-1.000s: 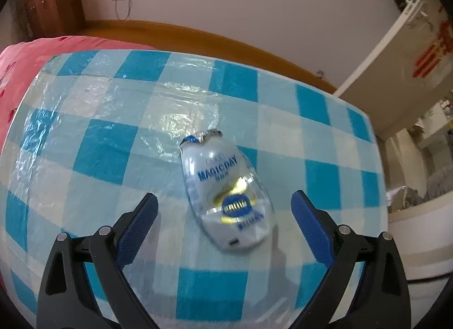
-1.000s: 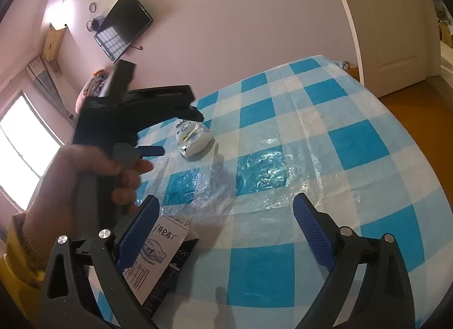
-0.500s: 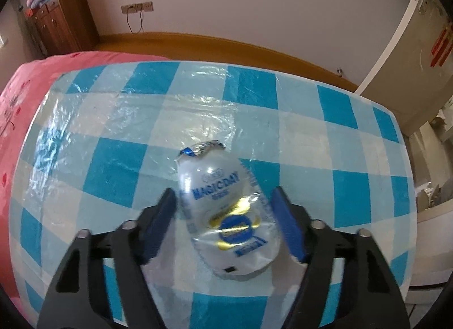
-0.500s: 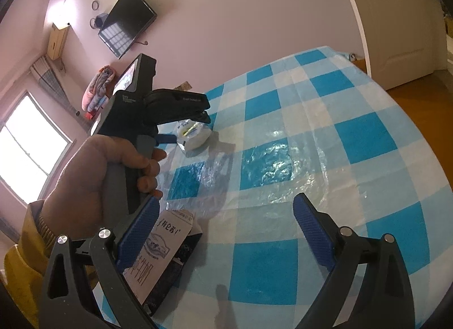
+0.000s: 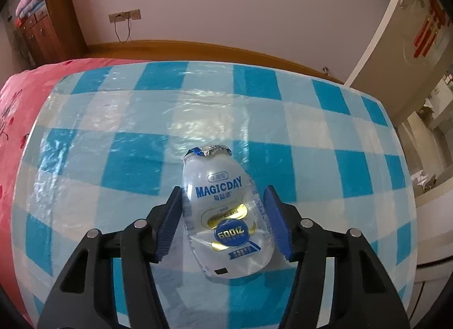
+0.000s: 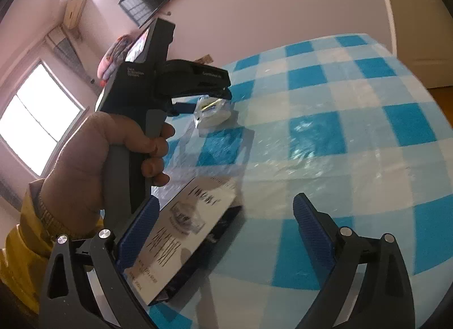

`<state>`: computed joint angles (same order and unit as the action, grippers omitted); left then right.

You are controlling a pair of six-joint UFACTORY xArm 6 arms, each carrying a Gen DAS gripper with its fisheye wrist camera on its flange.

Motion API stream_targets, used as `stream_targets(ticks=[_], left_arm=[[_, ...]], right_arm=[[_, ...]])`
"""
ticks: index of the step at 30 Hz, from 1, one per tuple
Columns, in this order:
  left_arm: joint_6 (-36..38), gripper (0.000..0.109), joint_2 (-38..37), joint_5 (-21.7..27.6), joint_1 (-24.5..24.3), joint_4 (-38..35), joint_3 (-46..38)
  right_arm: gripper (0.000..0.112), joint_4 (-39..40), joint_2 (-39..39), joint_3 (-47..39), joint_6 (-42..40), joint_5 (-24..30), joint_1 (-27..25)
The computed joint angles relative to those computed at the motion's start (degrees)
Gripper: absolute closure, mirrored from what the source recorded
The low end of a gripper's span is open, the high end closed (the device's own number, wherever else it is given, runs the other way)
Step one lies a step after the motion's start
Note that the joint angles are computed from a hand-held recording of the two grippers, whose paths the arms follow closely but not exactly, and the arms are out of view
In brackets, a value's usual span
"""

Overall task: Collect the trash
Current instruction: 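Grasp the white MAGICDAY bottle with the left tool and lift it, then grasp the white milk carton with the right tool while the left tool holds the bottle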

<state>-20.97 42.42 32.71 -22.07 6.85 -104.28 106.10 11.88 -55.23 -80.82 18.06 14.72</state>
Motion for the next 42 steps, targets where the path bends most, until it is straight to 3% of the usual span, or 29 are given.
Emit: stream_targets(ticks=[4, 6, 9, 16, 19, 23, 26, 42], left_arm=[[2.13, 0.054, -3.99, -3.61, 1.09, -0.68, 6.70], [3.10, 0.066, -6.18, -5.91, 1.66, -1.19, 10.28], [8.35, 0.067, -9.02, -7.43, 2.46, -5.94, 14.83], [12.83, 0.066, -12.72, -9.23, 3.28, -8.88, 20.75], [12.38, 0.063, -13.70, -10.03, 3.56, -7.47, 22.39], [8.32, 0.043, -14.25, -9.39, 3.61, -2.68, 23.02], [7.18, 0.037, -13.65, -9.04, 3.28, -1.58, 22.29], [5.65, 0.026, -12.10, -8.48, 0.65, 2.36, 20.07]], right_arm=[[0.018, -0.99, 0.41, -0.07, 1.53, 0.79, 0.90], [0.018, -1.65, 0.51, -0.04, 2.83, 0.88, 1.35], [0.018, -2.35, 0.41, 0.20, 4.40, 0.96, 2.08], [0.018, -2.14, 0.23, 0.06, 3.53, -1.73, 5.66], [0.018, -1.73, 0.79, -0.53, 2.28, -3.51, 7.46], [0.018, 1.51, 1.87, -2.04, -3.35, -8.09, 10.18], [0.018, 3.54, 2.46, -2.94, -6.21, -10.52, 11.02], [0.018, -8.39, 1.44, -0.01, 6.17, -14.91, 9.17]])
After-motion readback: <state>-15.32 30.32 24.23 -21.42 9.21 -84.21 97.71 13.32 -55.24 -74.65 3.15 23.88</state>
